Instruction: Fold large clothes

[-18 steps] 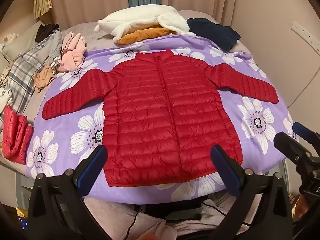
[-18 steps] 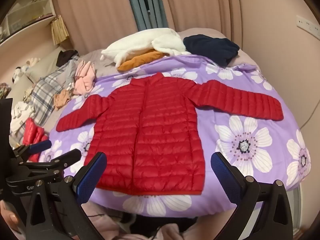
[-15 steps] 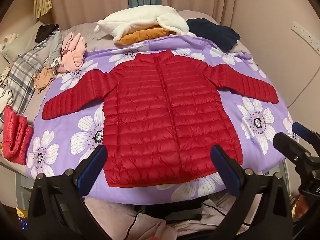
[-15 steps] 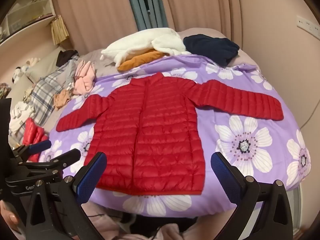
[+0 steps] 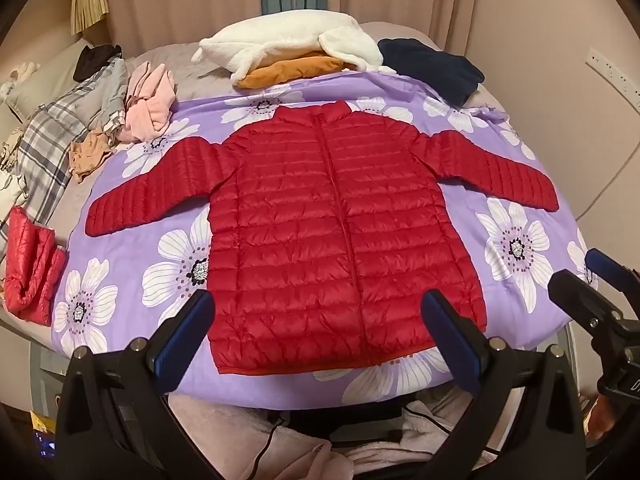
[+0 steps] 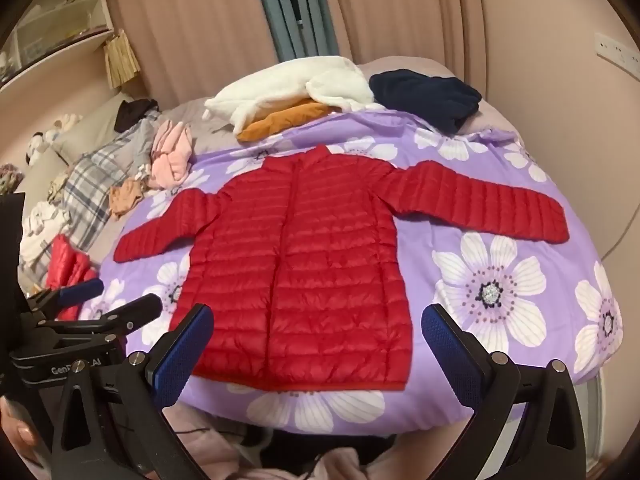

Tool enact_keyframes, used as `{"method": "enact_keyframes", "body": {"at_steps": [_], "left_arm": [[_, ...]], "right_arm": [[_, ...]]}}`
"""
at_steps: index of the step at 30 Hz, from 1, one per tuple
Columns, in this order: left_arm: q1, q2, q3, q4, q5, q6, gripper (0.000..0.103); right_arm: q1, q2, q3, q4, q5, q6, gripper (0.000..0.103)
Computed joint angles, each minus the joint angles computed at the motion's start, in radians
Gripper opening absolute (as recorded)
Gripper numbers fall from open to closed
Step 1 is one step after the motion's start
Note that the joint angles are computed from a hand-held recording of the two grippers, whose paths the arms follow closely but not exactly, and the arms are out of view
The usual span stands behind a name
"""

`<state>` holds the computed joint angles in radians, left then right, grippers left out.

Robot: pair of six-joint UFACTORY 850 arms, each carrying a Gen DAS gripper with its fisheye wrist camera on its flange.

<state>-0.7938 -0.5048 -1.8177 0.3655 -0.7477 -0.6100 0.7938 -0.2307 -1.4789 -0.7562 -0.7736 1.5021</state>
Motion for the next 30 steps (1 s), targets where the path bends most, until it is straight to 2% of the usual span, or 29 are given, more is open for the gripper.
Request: {"method": "enact_keyframes", "body": {"at_steps": [30], "left_arm": [[0.010, 0.012, 0.018, 0.014, 0.010, -0.009, 0.103]], "right_arm": [[0.003, -0.011, -0.012, 0.000, -0.006, -0.002, 0.103]]}}
